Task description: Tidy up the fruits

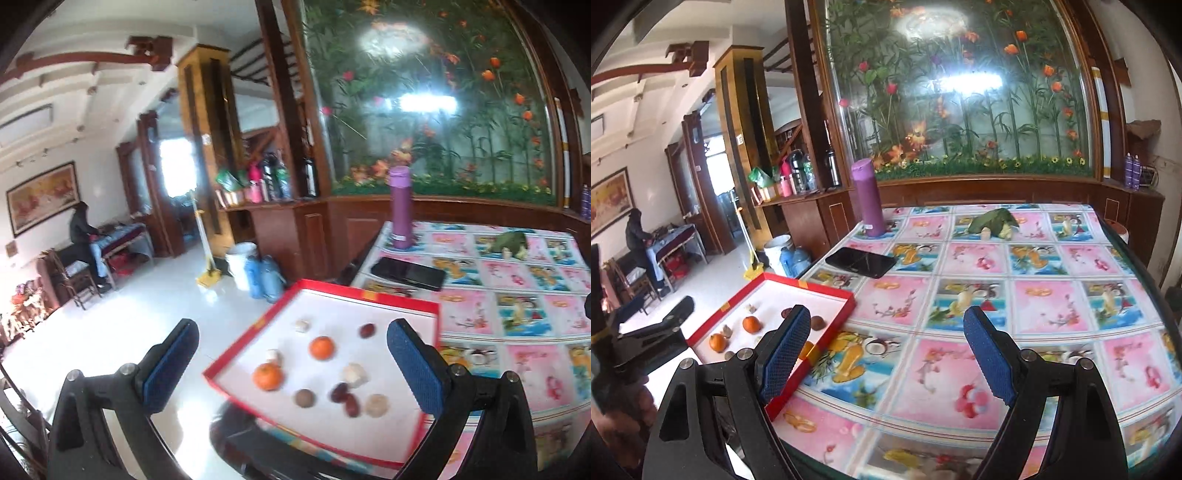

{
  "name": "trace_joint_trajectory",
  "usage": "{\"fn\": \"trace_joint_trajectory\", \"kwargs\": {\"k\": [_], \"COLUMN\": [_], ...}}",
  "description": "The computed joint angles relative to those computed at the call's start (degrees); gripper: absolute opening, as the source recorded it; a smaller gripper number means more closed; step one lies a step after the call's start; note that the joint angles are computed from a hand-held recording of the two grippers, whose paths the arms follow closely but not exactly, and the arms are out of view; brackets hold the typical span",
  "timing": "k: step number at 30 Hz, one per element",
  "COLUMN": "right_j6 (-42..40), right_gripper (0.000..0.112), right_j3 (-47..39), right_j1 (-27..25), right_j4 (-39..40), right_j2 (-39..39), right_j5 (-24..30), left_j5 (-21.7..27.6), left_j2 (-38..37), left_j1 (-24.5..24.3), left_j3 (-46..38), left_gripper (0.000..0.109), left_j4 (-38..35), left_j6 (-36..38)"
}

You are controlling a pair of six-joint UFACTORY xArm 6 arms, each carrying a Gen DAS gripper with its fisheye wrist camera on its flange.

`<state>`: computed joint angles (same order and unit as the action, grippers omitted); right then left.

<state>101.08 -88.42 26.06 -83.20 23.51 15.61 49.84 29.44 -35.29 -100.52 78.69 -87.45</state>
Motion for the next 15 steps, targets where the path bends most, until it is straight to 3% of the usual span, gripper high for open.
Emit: {"fn": "trace_joint_trajectory", "kwargs": {"k": [2, 6, 15], "right_j6": [-4.4, -15.9, -29.2], "right_gripper": [0.086, 0.087, 0.087], "right_j3": [-2.6, -7.4, -18.0], "right_j1": [0.7, 2.2, 3.9], "right_j4": [3.6, 14.3, 28.5], "right_j2": [2.8, 7.5, 16.8], "right_j5": [-0.7, -0.1, 3.5], "left_j5": [-0.3, -4.0, -10.1], "left_j2": [-1.4, -1.3, 3.4], "left_j1": [0.6, 2.2, 5.6], "left_j3": [3.4, 4.1, 0.4], "left_gripper": [0.103, 0.103, 0.103], "left_j4": [3.1, -1.8, -9.5], "left_j6": [-3.1, 0.6, 5.6]}}
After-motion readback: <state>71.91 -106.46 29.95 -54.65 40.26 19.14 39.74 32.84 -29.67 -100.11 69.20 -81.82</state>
